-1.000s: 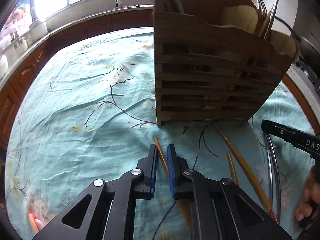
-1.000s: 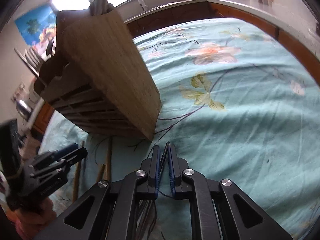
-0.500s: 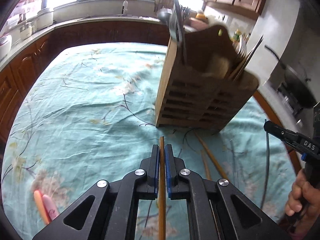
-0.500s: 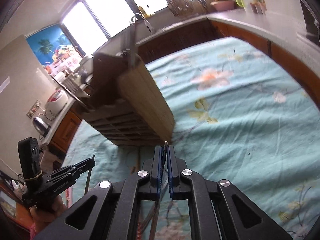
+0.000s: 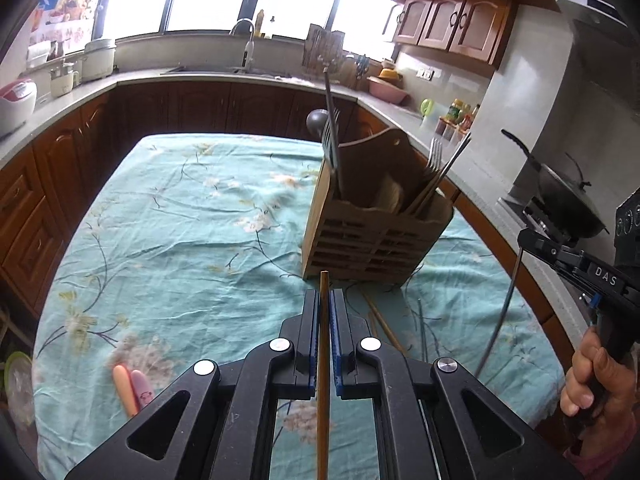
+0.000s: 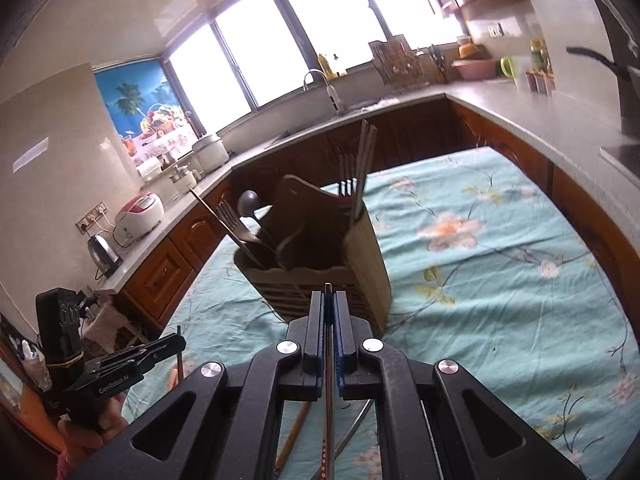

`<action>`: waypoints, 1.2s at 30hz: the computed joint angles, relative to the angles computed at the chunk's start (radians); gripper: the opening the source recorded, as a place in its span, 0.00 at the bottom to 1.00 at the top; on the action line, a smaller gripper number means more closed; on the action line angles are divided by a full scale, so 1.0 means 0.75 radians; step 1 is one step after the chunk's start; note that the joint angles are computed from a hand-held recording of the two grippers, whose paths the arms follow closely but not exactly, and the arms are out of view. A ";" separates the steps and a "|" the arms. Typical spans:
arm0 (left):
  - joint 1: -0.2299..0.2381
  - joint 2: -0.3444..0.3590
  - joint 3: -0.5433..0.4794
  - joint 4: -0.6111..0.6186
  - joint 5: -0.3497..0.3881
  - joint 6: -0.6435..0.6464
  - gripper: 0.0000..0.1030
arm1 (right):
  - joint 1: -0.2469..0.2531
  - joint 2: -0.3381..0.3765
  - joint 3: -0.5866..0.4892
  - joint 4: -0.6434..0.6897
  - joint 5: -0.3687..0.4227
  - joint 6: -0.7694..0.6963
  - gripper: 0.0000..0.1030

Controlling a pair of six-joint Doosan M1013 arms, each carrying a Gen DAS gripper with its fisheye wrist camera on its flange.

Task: Organize utensils
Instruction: 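Lift both held chopsticks and carry them up over the holder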

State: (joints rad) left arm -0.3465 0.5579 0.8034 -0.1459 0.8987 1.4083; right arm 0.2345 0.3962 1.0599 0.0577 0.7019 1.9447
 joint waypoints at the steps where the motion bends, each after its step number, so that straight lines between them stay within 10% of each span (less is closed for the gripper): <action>1: -0.001 -0.011 0.011 0.004 -0.009 0.000 0.04 | 0.003 -0.003 0.000 -0.005 -0.006 -0.002 0.04; 36: 0.006 -0.143 0.170 0.034 -0.449 -0.062 0.04 | 0.026 -0.054 -0.021 -0.146 -0.198 0.045 0.04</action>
